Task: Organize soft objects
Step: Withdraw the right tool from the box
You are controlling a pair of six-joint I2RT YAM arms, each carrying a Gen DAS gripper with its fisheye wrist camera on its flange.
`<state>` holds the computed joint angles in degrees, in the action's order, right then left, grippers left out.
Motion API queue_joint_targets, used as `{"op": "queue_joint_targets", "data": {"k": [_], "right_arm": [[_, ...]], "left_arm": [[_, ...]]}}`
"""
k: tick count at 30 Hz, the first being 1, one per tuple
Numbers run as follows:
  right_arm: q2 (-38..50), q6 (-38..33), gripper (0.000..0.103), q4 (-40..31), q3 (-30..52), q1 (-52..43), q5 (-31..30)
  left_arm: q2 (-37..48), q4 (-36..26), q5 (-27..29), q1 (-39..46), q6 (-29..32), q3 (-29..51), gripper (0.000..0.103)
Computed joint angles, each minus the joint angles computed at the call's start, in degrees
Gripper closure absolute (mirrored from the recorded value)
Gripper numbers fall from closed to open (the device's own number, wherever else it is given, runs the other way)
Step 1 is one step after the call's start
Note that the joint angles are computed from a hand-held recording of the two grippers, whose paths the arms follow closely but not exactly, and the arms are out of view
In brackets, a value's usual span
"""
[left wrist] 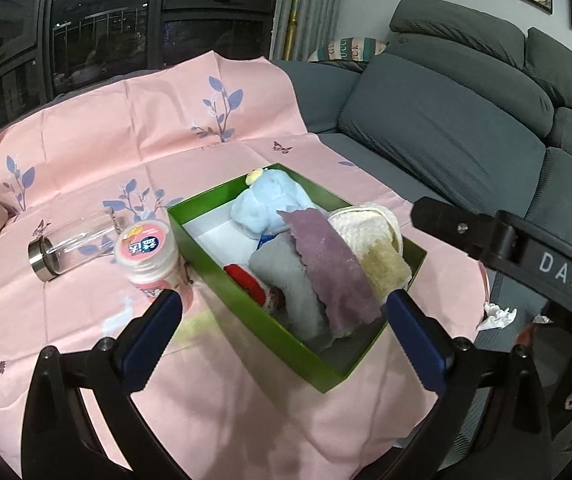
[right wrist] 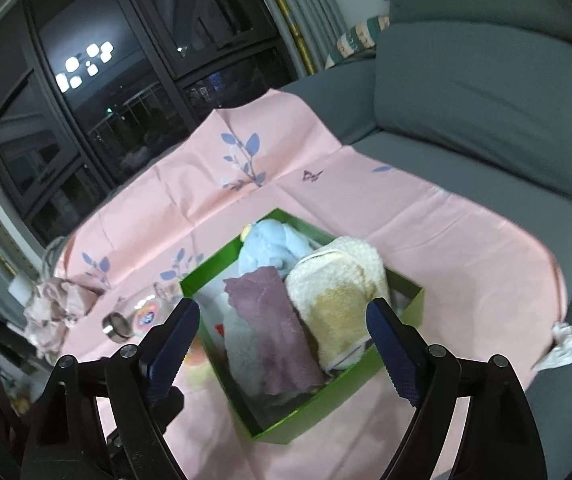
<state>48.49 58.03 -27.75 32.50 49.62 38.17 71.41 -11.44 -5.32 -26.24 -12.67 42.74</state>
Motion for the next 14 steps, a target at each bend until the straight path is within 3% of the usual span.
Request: {"op": "queue_joint_targets", "data": {"k": [14], "right_arm": [[3.71,2.95,0.017,-4.93,2.44,-0.05,1.5]], "left_arm": [[-1.4,-1.41,1.31,0.97,-0.39,-1.03,0.001]]}}
